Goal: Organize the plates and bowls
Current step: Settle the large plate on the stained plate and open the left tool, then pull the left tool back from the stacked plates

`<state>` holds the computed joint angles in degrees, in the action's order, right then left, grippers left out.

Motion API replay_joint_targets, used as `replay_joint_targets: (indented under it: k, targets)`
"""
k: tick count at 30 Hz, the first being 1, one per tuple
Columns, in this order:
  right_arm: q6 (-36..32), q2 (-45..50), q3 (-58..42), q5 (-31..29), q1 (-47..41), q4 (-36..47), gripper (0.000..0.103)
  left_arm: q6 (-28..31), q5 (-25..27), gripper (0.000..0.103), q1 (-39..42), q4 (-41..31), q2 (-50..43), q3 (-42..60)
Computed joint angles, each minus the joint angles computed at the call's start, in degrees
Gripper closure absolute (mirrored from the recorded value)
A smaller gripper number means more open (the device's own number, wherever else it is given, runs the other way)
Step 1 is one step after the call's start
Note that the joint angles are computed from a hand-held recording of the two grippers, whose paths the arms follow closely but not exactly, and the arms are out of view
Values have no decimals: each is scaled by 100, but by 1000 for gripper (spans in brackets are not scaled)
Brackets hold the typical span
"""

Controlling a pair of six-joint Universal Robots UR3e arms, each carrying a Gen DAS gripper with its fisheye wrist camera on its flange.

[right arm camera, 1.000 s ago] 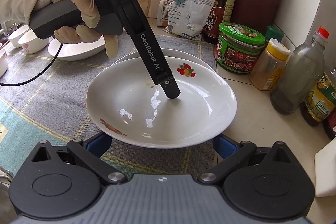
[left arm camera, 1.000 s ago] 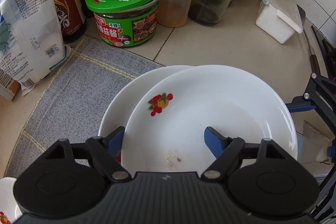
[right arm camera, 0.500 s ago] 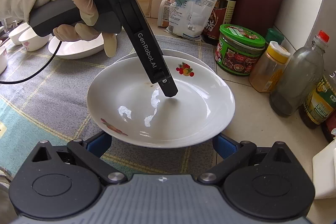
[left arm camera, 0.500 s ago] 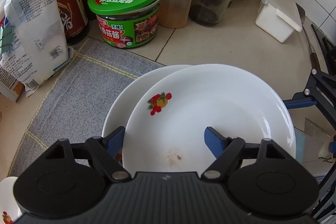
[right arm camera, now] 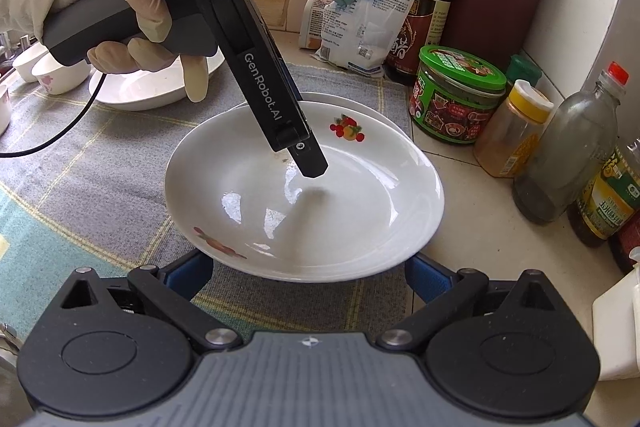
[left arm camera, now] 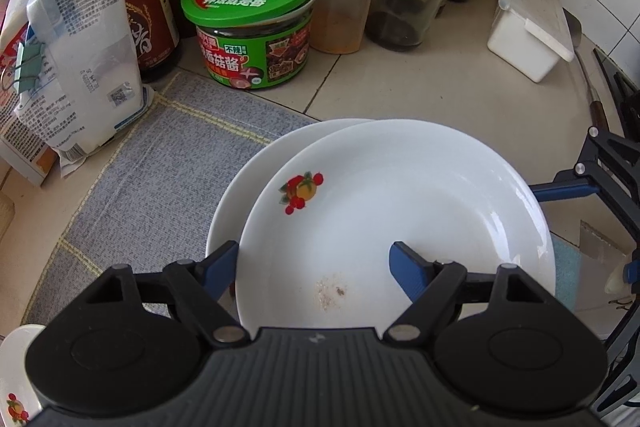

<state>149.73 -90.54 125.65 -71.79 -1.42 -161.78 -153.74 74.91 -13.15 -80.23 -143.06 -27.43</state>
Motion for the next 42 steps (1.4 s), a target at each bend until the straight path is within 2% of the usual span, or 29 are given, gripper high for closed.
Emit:
replay_joint_targets:
  k: [26,31,35,37,40,42]
  targets:
    - [8,5,48,-236,133,-227,0,28,60,20,56,501,633,-998]
    - [16,7,74,-175,96,-238,0,-44,49,20,124,871,1040,-1593]
    - [89,27,87,142,-22,-205,0,-125,-41,20,221,1212,1506,-2230]
    - [182,74,41,56,48,-242,0,-186,-79,20,276,1391,1803,-2626]
    - [264,-24,153,143,19,-313,0,-345,-91,20,356,2089,2458,-3651]
    - [296,-113,245,222,0,-371,0,-418,-79,16,404,2705,2964,-4474]
